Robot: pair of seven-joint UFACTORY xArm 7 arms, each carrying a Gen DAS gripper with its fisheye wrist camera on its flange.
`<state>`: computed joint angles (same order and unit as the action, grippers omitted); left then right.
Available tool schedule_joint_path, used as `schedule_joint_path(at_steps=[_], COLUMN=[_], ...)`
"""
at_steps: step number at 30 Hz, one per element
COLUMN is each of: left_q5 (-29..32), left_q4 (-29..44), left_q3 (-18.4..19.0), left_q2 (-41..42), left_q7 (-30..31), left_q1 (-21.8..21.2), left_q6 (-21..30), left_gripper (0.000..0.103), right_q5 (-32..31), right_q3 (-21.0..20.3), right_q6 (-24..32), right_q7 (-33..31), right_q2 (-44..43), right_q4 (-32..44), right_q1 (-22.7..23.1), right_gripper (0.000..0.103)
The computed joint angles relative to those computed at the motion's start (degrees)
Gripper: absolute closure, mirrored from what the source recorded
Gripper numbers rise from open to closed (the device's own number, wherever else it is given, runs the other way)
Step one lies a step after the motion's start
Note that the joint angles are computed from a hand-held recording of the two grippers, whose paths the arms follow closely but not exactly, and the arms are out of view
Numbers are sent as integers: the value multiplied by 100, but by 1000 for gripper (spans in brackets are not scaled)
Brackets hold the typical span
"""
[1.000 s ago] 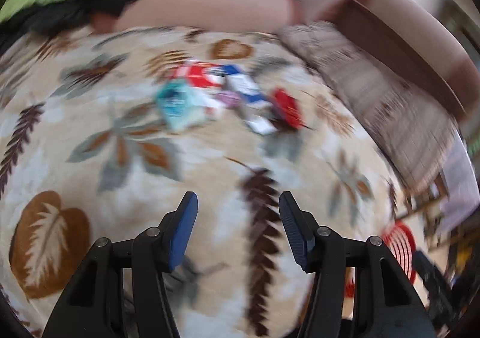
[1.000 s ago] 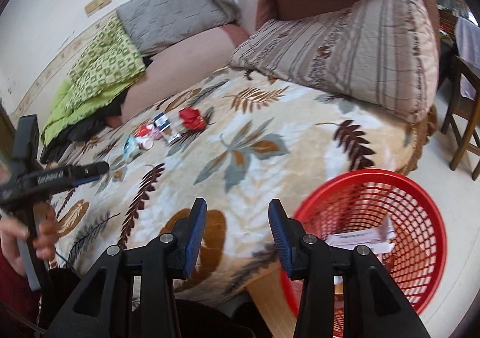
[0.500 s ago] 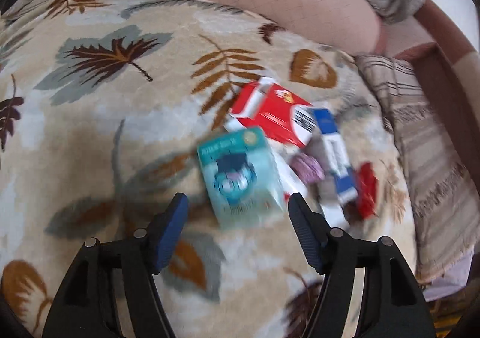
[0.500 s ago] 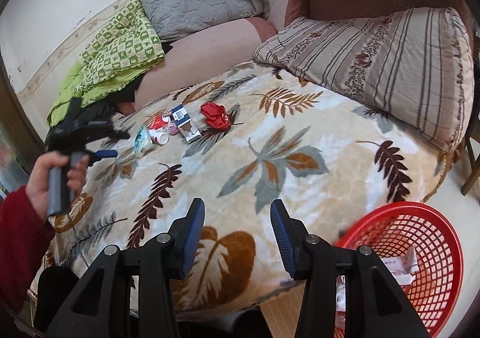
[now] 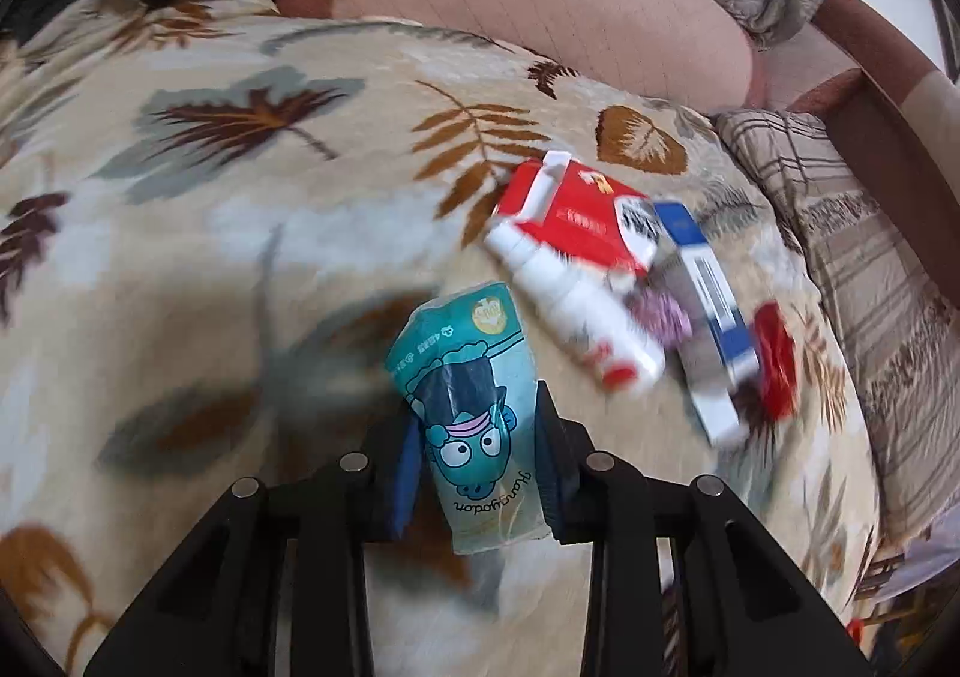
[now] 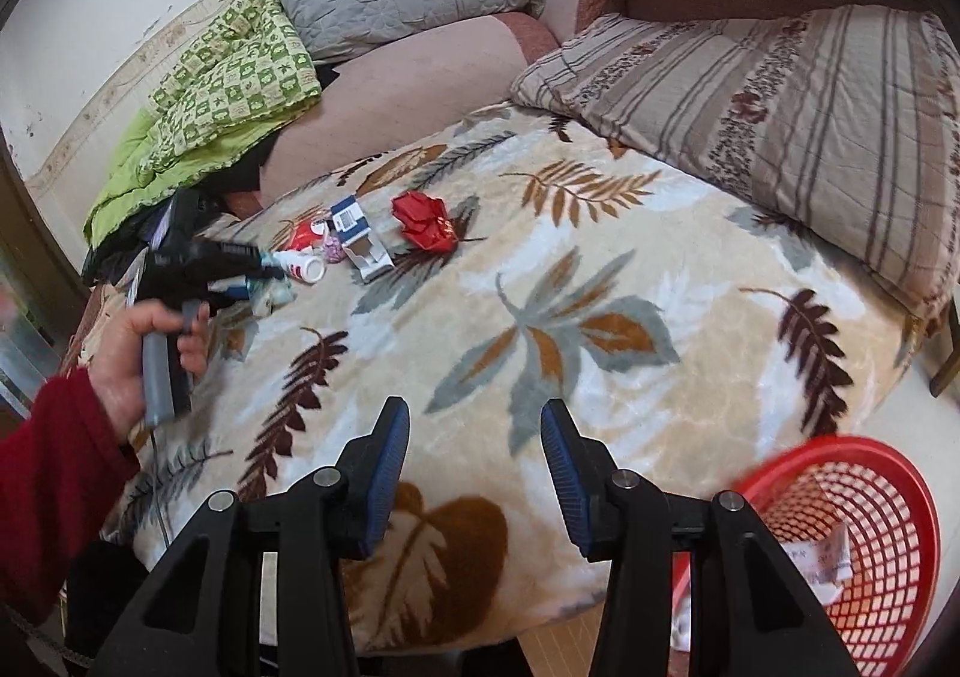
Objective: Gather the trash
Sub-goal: 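Grasp the red wrapper with the right tool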
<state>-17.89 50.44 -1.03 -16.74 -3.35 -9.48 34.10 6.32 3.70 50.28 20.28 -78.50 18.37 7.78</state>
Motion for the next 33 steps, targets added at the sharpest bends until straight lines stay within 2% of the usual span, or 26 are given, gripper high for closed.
schedule_joint_path(at_steps=[4,8,12,14,16,17,20,22,25,26,27,30,33], left_q5=[383,649,1024,977,997,979,922,850,759,777,817,935,1070], left_q4=[-798,-1439,-1603,-1586,-1556,-1547,-1512,-1480,-1485,-1501,-1537,-1612,-1707], left_q3=[-142,-231,-323,-182,-154,-127,-73,-18,27,-2,-53,-153,-223], left_q2=[-1066,-1848,-1867,-1767,-1663,-1621,-1491,-1410,-1375,-1388,-1422,-1506,-1659], left_q7=[89,34,58,146,191,223,274,327,383,380,351,281,189], left_q1=[-20,-88,-92,-225,-253,-287,-325,-358,-365,-341,-303,-231,-163], left_q6=[-113,-297,-616,-676,-706,-711,-727,-724,-761,-794,-840,-926,-962], left_gripper=[72,72,72,72,71,71,71,71,71,71,71,71,71], right_q5=[146,320,226,265,290,117,-1041,-1241,-805,-685,-573,-347,-592], right_q3=[-105,-235,-251,-323,-375,-239,325,327,94,55,31,56,265], right_q6=[-661,-1600,-2248,-2520,-2451,-2423,-2387,-2399,-2385,-2432,-2528,-2844,-2981], right_q7=[-124,-308,-628,-817,-991,-939,-628,-574,-867,-900,-884,-613,14], right_q2=[822,2244,3939,4597,5320,5588,6256,6600,7004,7075,7093,6803,6199], right_q4=[258,751,1503,1794,2245,2426,2908,3149,3412,3432,3397,3056,2592], right_q1=[162,363,407,448,435,284,-237,-248,-87,-67,-55,-17,-78], right_gripper=[54,50,49,49,49,49,49,49,51,66,67,72,73])
